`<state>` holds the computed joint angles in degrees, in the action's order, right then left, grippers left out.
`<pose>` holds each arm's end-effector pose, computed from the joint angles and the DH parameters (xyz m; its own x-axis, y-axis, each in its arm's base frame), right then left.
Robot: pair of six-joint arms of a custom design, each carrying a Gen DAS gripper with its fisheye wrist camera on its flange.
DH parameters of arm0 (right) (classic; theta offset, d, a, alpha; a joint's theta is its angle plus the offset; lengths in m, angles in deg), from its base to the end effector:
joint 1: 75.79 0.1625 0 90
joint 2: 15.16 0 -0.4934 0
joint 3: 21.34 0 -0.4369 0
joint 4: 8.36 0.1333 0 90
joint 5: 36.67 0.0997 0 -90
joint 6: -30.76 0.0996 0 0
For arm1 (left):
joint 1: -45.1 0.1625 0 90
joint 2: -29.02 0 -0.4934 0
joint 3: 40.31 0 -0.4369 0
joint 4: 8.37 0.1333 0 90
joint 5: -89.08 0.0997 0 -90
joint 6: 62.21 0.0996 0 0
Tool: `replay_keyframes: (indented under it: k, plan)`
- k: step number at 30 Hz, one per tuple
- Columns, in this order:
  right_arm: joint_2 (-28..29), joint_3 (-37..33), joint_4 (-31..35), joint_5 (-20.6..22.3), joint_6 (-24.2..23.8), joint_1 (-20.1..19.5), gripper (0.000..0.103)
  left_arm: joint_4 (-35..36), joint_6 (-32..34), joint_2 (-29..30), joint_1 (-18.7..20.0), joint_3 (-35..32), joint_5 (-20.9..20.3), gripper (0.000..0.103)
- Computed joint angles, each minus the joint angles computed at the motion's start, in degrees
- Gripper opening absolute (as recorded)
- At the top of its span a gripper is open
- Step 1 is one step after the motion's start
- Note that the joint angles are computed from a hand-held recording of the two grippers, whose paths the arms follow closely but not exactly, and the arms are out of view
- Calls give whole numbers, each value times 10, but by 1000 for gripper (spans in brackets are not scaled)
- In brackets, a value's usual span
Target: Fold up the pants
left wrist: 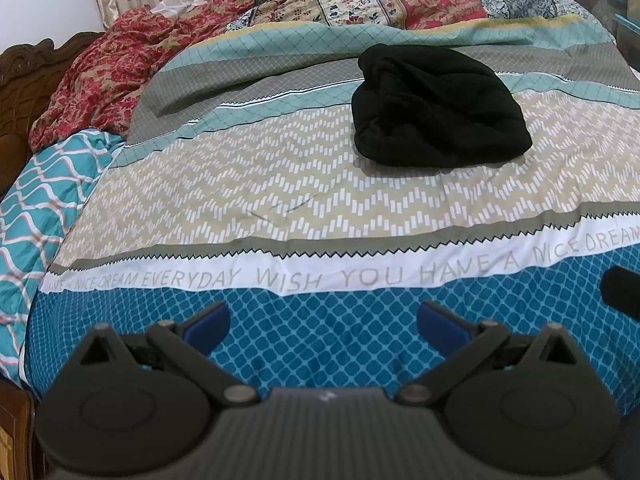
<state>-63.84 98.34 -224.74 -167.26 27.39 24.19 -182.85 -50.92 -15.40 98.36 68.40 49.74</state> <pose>0.1692 -0.5661 0.1590 -0.8334 0.3622 0.4174 -0.1477 0.5818 -0.7998 -0.2246 -0.6525 0.0893 -0.5448 0.3093 -0.7794 0.6813 0.7052 -0.1963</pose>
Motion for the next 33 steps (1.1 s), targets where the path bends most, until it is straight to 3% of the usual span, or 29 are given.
replay_keyframes:
  k: [33]
  plan:
    - [1, 3, -6, 3, 0, -1, 95, 4, 2, 1, 0, 2, -6, 103]
